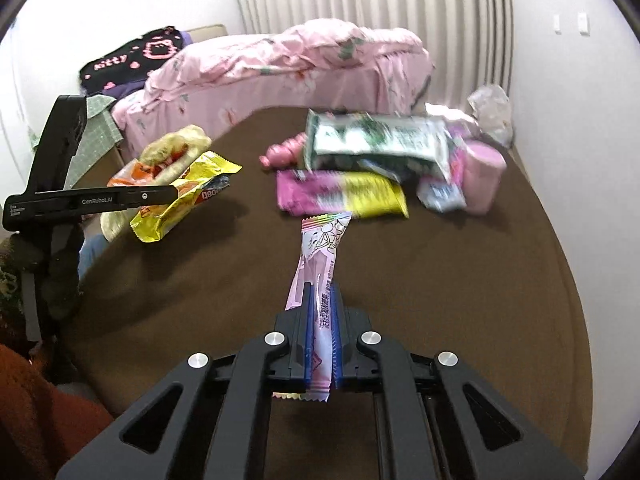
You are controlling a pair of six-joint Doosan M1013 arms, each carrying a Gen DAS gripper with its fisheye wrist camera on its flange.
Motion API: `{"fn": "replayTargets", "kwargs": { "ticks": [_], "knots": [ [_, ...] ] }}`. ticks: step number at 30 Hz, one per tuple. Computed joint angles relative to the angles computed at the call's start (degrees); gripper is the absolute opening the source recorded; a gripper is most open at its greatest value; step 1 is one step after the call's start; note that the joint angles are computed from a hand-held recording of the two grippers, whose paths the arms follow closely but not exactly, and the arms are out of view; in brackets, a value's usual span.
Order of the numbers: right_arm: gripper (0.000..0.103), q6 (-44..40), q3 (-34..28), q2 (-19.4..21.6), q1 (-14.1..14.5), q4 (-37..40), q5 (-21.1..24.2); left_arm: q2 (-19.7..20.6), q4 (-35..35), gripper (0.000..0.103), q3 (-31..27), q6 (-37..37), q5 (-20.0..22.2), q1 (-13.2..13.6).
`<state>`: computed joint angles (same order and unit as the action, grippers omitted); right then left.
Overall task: Collect trash
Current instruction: 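Lift both held wrappers and carry them toward the yellow bag, then lower both wrappers into the yellow bag and open both tools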
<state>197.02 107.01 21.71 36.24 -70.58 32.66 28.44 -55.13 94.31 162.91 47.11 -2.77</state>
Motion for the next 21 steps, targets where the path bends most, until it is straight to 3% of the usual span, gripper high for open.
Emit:
{"fn": "replayTargets", "kwargs": {
  "ticks": [3,6,11,15,21],
  "knots": [
    [0.008,-1.1,-2.4,0.5,-1.1,-3.7,-1.9,-0.4,-3.4,0.020,-0.4,1.8,-3.2,1.1],
    [0.008,-5.6,-6.7,2.1,-2.4,-5.6,-5.0,-0.4,-5.2,0.020,-1.4,1.6,-9.2,2.2],
    [0.008,-15.7,-14.2,5.7,-4.2,-2.2,-11.5,1.5,0.2,0.020,-5.3,-7.0,-14.8,3.9],
    [0.008,-33.9,-21.3,9.8,-5.2,11.4,-15.5,2.5,1.4,0.020,-6.6,-9.8,-16.8,5.1],
    [0.008,-67.8,-32.2,16.3,-6.3,41.3,-14.2,3.9,2.9,0.020,-7.5,-17.3,-24.9,5.9]
  ]
}}
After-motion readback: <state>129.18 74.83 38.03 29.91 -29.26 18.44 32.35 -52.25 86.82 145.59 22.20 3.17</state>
